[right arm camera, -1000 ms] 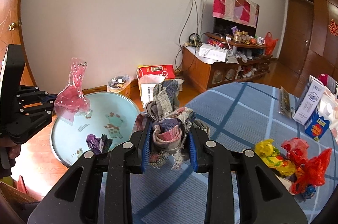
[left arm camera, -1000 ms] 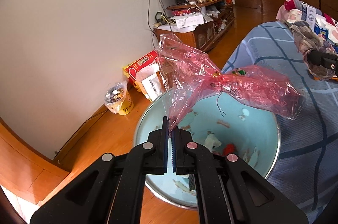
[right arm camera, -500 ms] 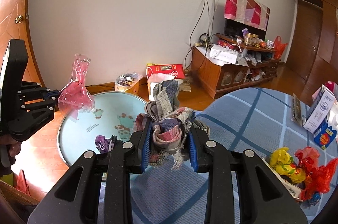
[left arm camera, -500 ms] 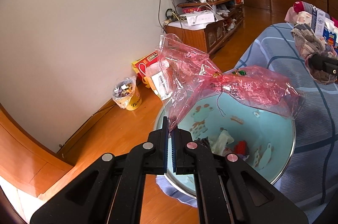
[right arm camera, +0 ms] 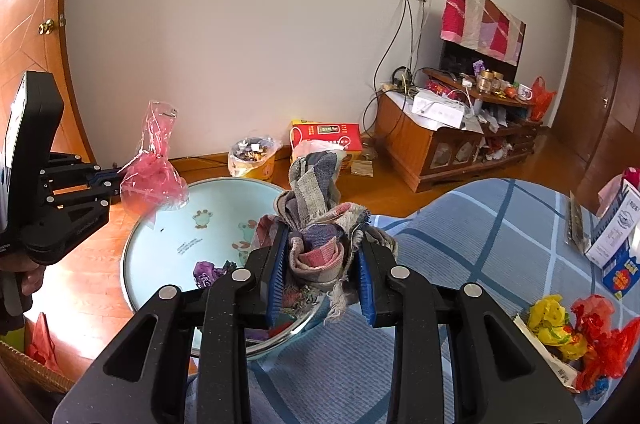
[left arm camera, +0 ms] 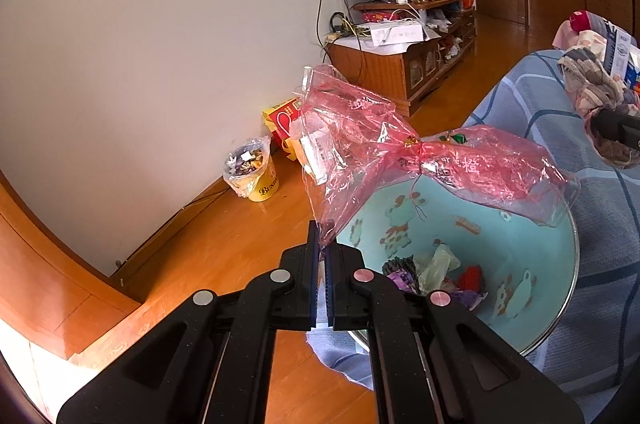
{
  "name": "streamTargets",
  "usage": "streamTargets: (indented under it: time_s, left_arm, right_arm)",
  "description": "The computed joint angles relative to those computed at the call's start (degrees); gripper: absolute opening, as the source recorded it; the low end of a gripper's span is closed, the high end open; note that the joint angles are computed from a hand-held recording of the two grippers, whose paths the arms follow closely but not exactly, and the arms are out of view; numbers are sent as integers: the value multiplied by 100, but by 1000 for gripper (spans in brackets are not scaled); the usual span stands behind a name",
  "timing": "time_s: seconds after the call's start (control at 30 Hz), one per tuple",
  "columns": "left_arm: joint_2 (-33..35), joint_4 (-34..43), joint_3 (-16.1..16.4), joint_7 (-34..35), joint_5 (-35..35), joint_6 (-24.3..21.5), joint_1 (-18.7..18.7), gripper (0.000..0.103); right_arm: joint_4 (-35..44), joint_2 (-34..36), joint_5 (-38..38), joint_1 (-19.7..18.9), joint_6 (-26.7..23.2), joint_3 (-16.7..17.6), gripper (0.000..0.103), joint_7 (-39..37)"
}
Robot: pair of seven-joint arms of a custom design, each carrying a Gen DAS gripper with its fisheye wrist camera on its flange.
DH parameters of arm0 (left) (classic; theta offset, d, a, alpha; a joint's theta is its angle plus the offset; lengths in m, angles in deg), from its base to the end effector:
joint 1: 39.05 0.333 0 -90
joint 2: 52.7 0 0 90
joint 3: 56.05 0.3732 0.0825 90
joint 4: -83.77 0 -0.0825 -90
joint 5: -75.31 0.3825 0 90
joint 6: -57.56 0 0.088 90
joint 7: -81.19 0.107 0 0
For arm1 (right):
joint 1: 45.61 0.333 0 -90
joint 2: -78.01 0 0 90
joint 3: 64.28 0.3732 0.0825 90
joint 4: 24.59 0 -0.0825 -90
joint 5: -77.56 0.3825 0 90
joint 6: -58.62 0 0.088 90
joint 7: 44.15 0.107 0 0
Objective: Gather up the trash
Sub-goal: 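Carry the cloth rag and pink bag over the blue bin with both tools, then open both tools to drop the rag and pink bag into the bin, then move both open tools back toward the trash on the table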
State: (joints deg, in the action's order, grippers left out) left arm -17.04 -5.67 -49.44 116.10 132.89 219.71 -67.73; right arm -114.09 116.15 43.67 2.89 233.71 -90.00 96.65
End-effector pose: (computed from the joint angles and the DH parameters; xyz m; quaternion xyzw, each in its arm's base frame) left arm 0.6851 -0.3457 0.3834 -0.5240 0.7455 -0.2335 0.3393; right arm 0.6544 0.4208 0.4128 -0.7166 0.5309 -0.2973 0.3408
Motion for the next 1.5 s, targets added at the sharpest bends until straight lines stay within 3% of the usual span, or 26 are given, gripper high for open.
streamTargets:
  time_s: [0.6, 0.67, 0.77, 0.8, 0.83, 0.87, 1.5]
  left_arm:
    - [-1, 18, -7, -141, -25, -30, 41, 7]
    - [-6, 2, -30, -122, -64, 4, 56, 16]
    - [-10, -26, -9, -116, -72, 53, 36, 22]
    - [-12, -32, 16, -152, -62, 53, 13, 28]
    - [-15, -34, 29, -175, -57, 59, 3, 43]
    - [-20, -43, 76, -249, -7, 73, -34, 47]
    - [-12, -51, 10, -250, -48, 74, 1, 62]
  right_arm:
    - [101, 61, 281, -193, 15, 289, 34, -491]
    - [97, 67, 305, -191, 43, 286, 39, -538]
    - [126, 81, 389, -248, 10, 379, 40, -671]
    - [128, 89, 406, -232, 7, 366, 41, -680]
    - [137, 98, 424, -225, 0, 360, 42, -691]
    - [138, 103, 439, -215, 3, 348, 44, -695]
    - [-10, 60, 397, 8, -44, 90, 53, -493]
